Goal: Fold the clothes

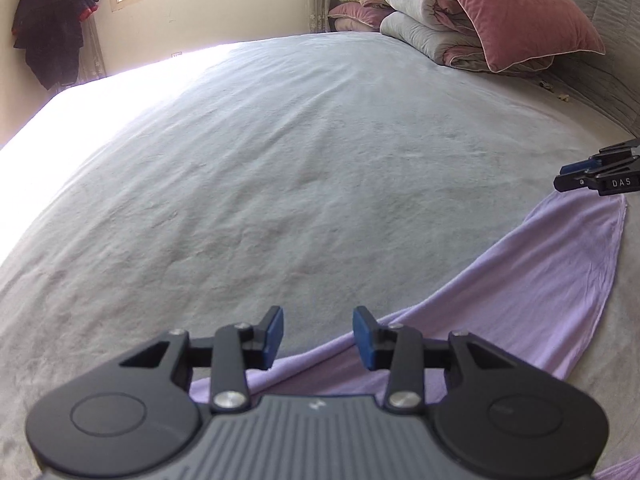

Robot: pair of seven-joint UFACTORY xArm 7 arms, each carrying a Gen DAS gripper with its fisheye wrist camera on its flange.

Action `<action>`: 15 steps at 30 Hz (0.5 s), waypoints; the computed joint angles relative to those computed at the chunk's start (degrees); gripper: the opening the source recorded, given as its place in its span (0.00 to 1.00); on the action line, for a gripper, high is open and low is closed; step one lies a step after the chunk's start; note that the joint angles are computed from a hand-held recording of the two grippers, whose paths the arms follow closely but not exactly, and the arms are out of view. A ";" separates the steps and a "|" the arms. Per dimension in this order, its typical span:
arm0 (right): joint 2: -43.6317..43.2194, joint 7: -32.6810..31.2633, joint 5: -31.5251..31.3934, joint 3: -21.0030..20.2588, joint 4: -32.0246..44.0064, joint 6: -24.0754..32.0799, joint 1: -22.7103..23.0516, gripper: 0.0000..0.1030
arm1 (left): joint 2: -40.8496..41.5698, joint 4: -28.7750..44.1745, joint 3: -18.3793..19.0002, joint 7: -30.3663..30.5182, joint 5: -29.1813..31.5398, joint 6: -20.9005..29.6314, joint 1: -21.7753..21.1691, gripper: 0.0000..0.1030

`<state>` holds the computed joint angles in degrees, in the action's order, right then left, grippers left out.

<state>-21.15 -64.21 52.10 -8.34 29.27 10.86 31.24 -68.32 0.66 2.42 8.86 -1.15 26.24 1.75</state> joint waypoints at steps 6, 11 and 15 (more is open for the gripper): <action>3.13 0.50 -6.15 3.80 1.78 3.60 -2.49 0.34 | -1.06 -1.28 1.64 3.15 0.69 1.37 2.69 0.38; 3.86 1.16 -11.09 6.18 1.29 3.96 -3.99 0.34 | -2.00 -1.49 2.15 5.06 0.26 2.04 2.77 0.38; 3.38 1.14 -13.81 6.21 1.71 6.64 -4.82 0.34 | -2.53 -1.12 2.48 7.11 0.14 3.72 2.50 0.38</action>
